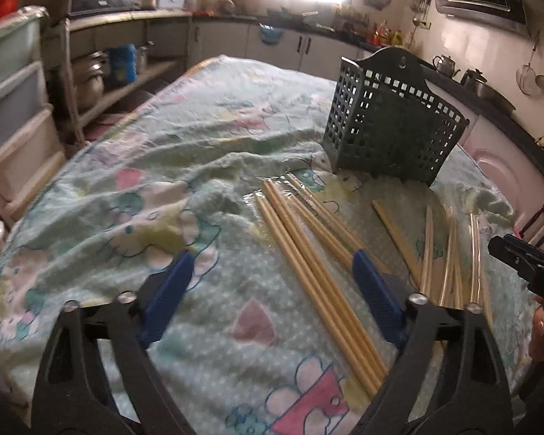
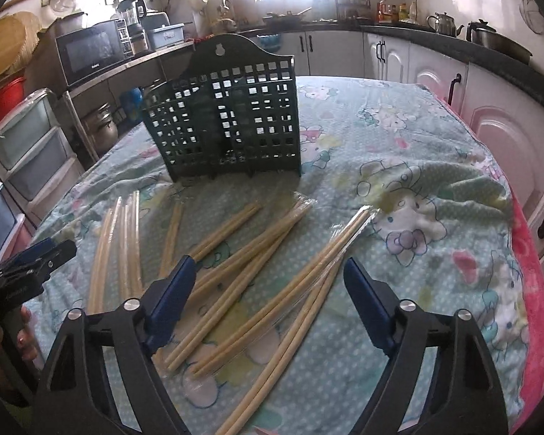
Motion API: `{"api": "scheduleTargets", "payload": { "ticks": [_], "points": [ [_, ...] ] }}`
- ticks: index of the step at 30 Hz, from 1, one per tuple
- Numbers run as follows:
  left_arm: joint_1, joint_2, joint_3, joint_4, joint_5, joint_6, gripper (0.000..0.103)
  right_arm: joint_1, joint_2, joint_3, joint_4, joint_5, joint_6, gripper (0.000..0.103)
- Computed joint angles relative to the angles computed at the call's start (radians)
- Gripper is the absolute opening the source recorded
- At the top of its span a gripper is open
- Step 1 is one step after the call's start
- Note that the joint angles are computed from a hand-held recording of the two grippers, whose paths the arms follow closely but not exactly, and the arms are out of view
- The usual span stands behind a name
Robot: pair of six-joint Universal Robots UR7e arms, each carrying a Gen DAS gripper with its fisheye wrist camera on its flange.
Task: Organize utensils
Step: 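Lower the left tool onto a wooden chopstick and close it while the right tool grasps another chopstick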
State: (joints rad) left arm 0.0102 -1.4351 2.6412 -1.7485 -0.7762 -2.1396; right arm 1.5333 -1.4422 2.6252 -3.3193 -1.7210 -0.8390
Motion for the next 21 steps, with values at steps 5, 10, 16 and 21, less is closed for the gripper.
{"api": "scheduleTargets", "payload": {
  "ticks": [5, 10, 16, 21],
  "points": [
    [0.103, -0.047, 0.002, -0.084, 0.075, 0.134, 0.054, 0.013, 0.028, -0.06, 0.07, -0.014, 0.015, 0.067],
    [0.232, -0.098, 0.023, -0.265, 0.12, 0.314, 0.034, 0.028, 0.065, -0.098, 0.091, -0.023, -0.004, 0.057],
    [0.369, -0.105, 0.031, -0.458, 0.121, 0.504, 0.024, 0.033, 0.094, -0.137, 0.15, -0.035, 0.013, 0.054],
    [0.431, -0.097, 0.03, -0.563, 0.115, 0.61, 0.02, 0.03, 0.113, -0.157, 0.168, -0.045, 0.015, 0.053]
  ]
}}
